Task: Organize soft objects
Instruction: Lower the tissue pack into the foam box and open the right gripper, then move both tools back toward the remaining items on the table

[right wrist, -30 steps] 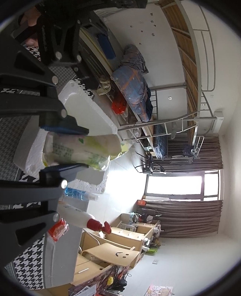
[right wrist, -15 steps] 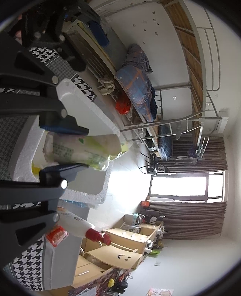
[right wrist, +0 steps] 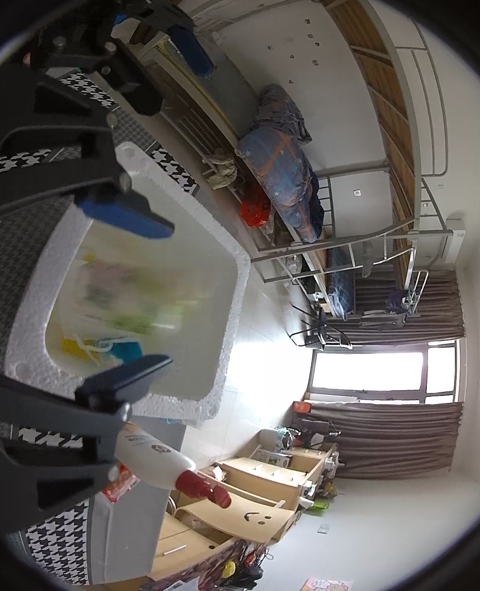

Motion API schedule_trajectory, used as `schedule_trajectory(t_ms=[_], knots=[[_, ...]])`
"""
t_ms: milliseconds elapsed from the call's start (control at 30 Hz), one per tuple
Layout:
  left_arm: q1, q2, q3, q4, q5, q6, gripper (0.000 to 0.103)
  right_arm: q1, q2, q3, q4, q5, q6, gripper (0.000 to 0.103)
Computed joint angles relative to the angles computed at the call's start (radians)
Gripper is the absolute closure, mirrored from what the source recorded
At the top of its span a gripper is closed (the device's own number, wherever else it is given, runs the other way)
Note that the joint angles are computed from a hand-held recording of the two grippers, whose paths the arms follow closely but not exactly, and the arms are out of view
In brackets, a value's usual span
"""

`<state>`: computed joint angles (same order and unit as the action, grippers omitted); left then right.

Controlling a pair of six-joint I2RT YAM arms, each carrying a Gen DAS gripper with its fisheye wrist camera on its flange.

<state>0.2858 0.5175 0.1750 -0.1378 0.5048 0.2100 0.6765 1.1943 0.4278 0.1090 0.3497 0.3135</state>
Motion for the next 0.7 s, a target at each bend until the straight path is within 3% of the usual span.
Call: schedule_trajectory(t_ms=[267, 367, 533, 700], knots=[[-0.002, 0.004, 0.007, -0.005, 0.005, -0.005, 0.001, 0.018, -0.039, 0.001, -0.038, 0.015, 0.014, 0.032], [0.028, -0.01, 0.005, -0.018, 0.067, 0.005, 0.001, 0.025, -0.078, -0.008, -0.058, 0.026, 0.015, 0.032], [0.016, -0.031, 0.003, -0.028, 0.053, -0.01, 0.001, 0.069, -0.167, -0.046, -0.088, 0.09, 0.036, 0.016], [0.02, -0.071, 0.001, -0.061, 0.053, -0.004, 0.001, 0.103, -0.247, -0.07, -0.123, 0.13, 0.052, 0.011]])
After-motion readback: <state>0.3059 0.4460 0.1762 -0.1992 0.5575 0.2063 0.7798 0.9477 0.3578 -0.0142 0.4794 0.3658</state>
